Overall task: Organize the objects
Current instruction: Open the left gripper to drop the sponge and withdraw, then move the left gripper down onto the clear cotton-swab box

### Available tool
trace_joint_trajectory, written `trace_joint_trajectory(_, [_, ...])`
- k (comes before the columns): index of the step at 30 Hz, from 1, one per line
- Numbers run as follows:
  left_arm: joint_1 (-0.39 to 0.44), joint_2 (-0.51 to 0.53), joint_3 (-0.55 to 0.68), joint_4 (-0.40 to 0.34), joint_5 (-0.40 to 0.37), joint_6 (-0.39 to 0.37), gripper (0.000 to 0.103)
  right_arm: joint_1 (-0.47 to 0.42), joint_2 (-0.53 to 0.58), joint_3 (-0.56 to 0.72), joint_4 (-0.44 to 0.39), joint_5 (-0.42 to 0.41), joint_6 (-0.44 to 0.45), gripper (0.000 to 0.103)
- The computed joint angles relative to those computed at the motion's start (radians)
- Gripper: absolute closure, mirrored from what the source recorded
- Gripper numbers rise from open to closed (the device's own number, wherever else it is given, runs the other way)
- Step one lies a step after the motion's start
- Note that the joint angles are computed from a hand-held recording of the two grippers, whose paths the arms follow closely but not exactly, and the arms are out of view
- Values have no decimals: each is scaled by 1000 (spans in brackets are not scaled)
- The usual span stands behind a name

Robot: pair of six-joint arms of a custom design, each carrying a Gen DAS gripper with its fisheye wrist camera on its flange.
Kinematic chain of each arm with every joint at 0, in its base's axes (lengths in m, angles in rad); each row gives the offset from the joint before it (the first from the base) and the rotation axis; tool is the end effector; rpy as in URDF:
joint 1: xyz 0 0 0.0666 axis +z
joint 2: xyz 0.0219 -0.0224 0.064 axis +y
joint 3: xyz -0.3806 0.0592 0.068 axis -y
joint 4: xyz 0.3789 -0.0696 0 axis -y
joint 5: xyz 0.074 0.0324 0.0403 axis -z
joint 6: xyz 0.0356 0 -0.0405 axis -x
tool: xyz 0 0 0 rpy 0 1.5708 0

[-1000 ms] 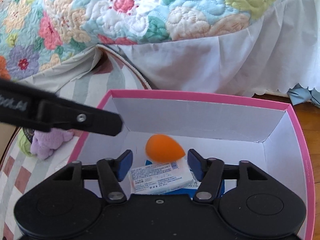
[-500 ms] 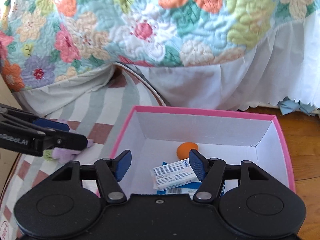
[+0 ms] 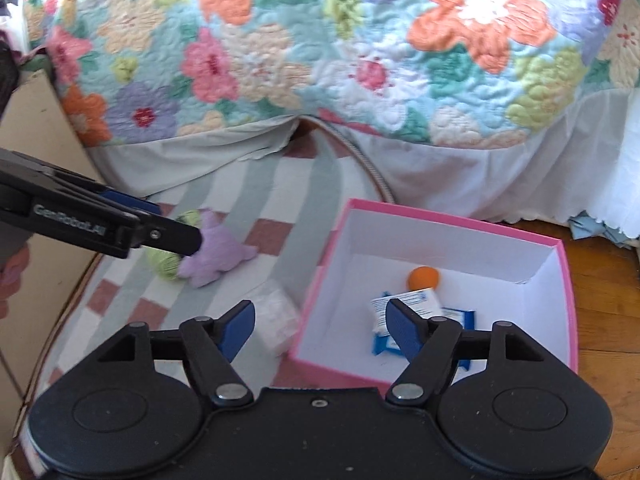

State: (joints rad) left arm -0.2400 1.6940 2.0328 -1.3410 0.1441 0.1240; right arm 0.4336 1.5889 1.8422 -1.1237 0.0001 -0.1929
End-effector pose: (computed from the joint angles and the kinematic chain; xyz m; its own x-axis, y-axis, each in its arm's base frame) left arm 0.5350 -0.1366 0.5337 -0.8506 0.0821 -0.5193 0.2067 0.9604 -0.1867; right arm 0.4848 0.2240 0.5209 -0.7615 -0.1413 -0.6326 -0.2793 0.9522 0.1235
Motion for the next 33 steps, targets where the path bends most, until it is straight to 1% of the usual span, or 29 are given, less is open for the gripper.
trace_joint_trajectory(2, [10, -16, -18, -12, 19, -2, 38, 18, -7, 7, -5, 7, 19, 20])
trace_joint_trajectory(3, [15, -23, -26, -18, 25, 0, 38, 26, -13, 7, -7, 4, 29, 20])
trace_joint_trajectory(4, [19, -22, -23, -36, 32, -3, 38, 33, -17, 7, -10, 0, 38, 20])
trace_joint_trajectory(6, [33, -4, 9, -113, 65, -43, 38, 51, -22, 14, -28, -9, 69, 19])
trace_joint_trajectory(7, [42, -2, 17, -135, 79, -48, 38, 62, -25, 15, -27, 0, 83, 18])
trace_joint_trajectory(9, [58, 0, 32, -172, 94, -56, 38, 79, -33, 11, -22, 5, 106, 16])
trace_joint_trajectory(11, [70, -5, 36, -183, 93, -61, 38, 94, -41, 1, -5, 2, 117, 14])
trace_joint_trajectory(12, [73, -5, 43, -190, 86, -77, 38, 100, -40, 0, 1, 0, 122, 14])
trace_joint_trajectory(14, [75, -10, 51, -194, 47, -122, 38, 115, -39, -2, 6, 2, 136, 13])
trace_joint_trajectory(16, [76, -14, 63, -202, 6, -186, 38, 128, -34, -2, 7, 7, 150, 13])
trace_joint_trajectory(17, [78, -15, 71, -208, -4, -218, 36, 135, -32, 0, 8, 9, 156, 13])
trace_joint_trajectory(19, [92, -16, 86, -217, 22, -278, 31, 148, -32, -5, 22, 6, 163, 13])
trace_joint_trajectory(22, [113, -34, 75, -192, 38, -350, 28, 165, -34, -11, 42, 15, 168, 13])
trace_joint_trajectory(25, [128, -36, 72, -200, 19, -394, 27, 176, -30, -8, 46, 14, 162, 13])
trace_joint_trajectory(29, [141, -64, 6, -155, 20, -373, 26, 186, -46, -64, 117, -1, 139, 13])
trace_joint_trajectory(33, [134, -88, -69, -93, 21, -346, 26, 199, -57, -137, 205, 18, 144, 13])
